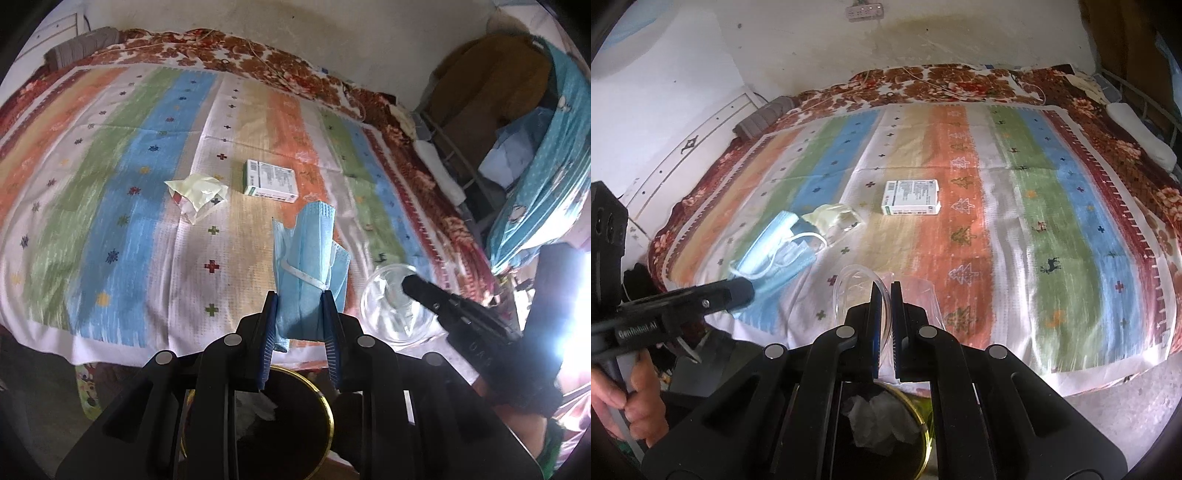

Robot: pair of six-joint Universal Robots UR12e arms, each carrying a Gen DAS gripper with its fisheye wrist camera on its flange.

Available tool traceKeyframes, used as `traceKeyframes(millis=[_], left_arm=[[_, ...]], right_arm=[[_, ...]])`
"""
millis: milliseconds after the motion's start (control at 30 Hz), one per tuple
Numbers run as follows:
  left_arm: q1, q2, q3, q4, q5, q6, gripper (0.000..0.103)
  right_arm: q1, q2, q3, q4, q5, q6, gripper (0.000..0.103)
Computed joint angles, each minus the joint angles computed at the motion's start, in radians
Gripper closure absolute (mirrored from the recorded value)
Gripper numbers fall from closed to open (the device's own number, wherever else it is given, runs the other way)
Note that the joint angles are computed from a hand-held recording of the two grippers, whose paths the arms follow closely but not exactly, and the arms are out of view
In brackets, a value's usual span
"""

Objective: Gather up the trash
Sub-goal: 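Lift the mask and cup and carry them back toward the bin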

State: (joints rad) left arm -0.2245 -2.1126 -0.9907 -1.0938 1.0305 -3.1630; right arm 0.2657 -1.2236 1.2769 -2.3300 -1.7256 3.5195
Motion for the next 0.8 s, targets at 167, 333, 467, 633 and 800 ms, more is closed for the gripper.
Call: traceKeyframes(millis=[167, 333, 467, 633, 800], left_arm=[[0.008, 0.029, -0.043, 0.004, -0.023, 0.013, 0.08], [0.006, 0.059, -0.086, 0.025, -0.003, 0.06, 0.08], [0.002, 0.083, -0.123, 0.035, 0.028, 0.11, 0.08], [-0.004, 0.117, -0.175, 0.062, 0.069, 0.167, 0.08], [-0.002, 0.146, -0.221, 0.07, 0.079, 0.188, 0.08]], right_arm=[[0.014, -0.018, 0.025, -0.012, -0.006, -0.005, 0.099], [0.03, -0.03, 0.045, -0.023, -0.015, -0.012, 0.099], [0.043, -0.04, 0.059, -0.029, -0.036, -0.023, 0.099], [0.058, -0.056, 0.087, -0.046, -0.057, -0.026, 0.099], [0.074, -0.065, 0.109, -0.05, -0.069, -0.029, 0.099]])
